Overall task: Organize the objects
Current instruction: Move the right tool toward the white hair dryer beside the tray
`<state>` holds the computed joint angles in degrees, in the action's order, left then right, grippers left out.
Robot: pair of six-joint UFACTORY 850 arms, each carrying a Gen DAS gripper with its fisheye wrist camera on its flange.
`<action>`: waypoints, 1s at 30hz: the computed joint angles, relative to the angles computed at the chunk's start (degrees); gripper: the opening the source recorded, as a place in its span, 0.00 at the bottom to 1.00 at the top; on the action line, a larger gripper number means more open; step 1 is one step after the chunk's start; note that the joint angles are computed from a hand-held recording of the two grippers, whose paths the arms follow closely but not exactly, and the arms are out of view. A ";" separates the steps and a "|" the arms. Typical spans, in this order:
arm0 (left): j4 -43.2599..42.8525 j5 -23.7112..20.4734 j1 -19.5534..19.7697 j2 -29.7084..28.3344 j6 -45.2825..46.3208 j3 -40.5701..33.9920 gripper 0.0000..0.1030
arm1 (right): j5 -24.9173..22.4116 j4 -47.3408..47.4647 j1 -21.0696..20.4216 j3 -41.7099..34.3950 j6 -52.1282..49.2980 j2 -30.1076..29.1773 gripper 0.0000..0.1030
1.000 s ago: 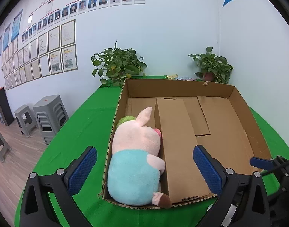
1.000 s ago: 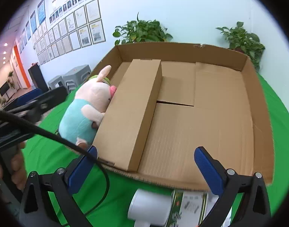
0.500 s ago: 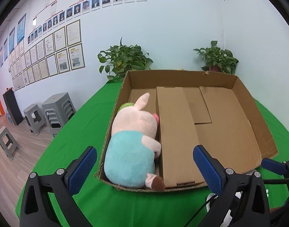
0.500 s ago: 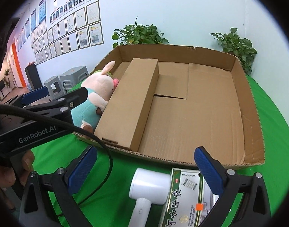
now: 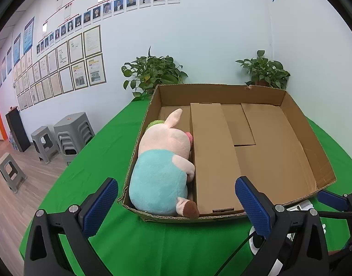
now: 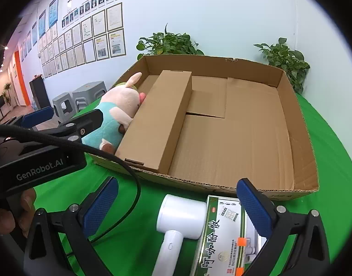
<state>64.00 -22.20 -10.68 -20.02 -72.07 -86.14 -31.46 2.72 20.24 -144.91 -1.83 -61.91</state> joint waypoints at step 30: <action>2.60 0.41 -1.13 3.08 -3.39 5.03 0.99 | 8.14 -4.50 0.89 18.76 4.69 10.66 0.99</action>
<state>66.61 -21.78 -11.82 -16.94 -75.46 -81.11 -23.32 -1.77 21.13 -126.15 2.86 -51.25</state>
